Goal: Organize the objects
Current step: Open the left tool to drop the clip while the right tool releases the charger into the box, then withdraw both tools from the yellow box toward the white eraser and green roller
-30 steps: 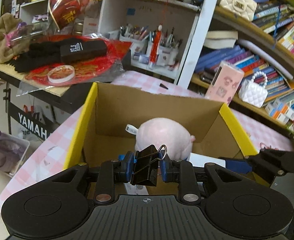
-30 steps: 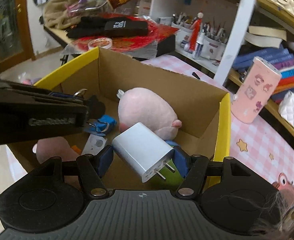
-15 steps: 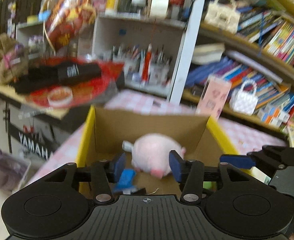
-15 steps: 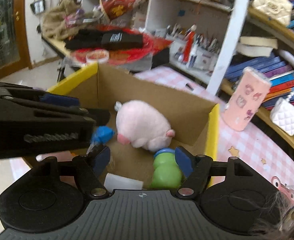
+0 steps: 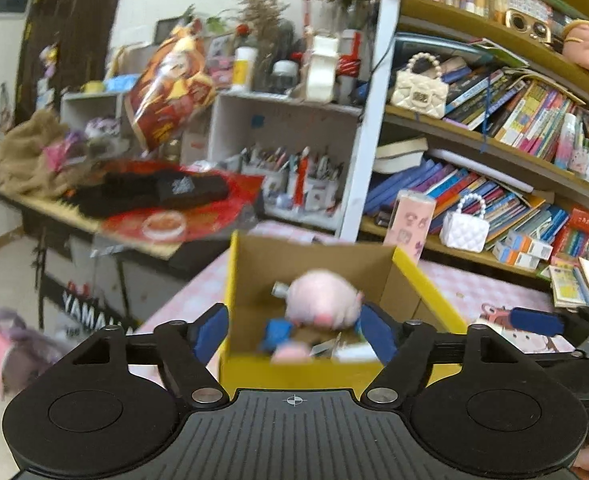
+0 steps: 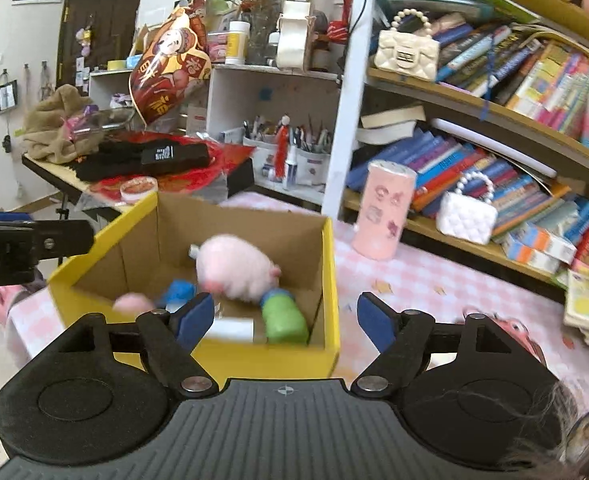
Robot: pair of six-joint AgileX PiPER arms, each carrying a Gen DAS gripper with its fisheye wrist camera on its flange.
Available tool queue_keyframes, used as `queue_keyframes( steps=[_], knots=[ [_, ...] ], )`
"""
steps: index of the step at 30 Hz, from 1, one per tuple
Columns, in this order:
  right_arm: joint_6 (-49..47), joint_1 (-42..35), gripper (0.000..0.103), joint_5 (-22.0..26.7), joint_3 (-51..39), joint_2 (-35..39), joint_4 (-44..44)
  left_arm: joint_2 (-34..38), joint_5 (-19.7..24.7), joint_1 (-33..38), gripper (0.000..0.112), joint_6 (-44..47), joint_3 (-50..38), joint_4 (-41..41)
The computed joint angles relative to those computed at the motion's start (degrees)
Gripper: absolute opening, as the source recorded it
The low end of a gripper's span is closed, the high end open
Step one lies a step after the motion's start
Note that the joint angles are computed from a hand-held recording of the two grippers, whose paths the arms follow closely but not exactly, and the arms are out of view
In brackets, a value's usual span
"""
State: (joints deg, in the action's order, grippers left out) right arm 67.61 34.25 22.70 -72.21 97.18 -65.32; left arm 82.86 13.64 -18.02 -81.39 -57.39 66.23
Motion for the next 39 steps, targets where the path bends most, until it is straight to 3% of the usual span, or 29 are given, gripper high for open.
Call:
queue_keyframes(
  steps=[2, 4, 9, 22, 31, 39],
  knots=[
    [4.10, 1.44, 0.077, 1.37, 3.69, -2.20, -2.10, -1.89, 0.79, -0.49, 0.077, 1.27, 3.15, -2.69],
    [6.19, 2.86, 0.077, 2.87, 6.81, -4.06, -2.13, -3.42, 1.31, -0.78, 0.077, 8.31, 5.32, -10.23],
    [11.99, 7.29, 0.077, 8.04, 13.20, -7.63, -3.06, -7.70, 1.50, -2.63, 0.080, 12.76, 11.04, -14.75],
    [22.26, 17.18, 0.077, 21.73, 22.98, -14.17, 0.65, -12.37, -0.24, -6.95, 0.081, 35.98, 17.49, -35.12],
    [24.43, 18.69, 0.077, 28.21, 27.30, -17.86, 3.28, -8.23, -2.20, -11.44, 0.082, 53.15, 14.78, -49.82],
    [23.77, 12.80, 0.077, 27.01, 30.88, -21.49, 4.03, -1.95, -2.13, -15.37, 0.082, 54.86, 9.48, -50.76]
  ],
)
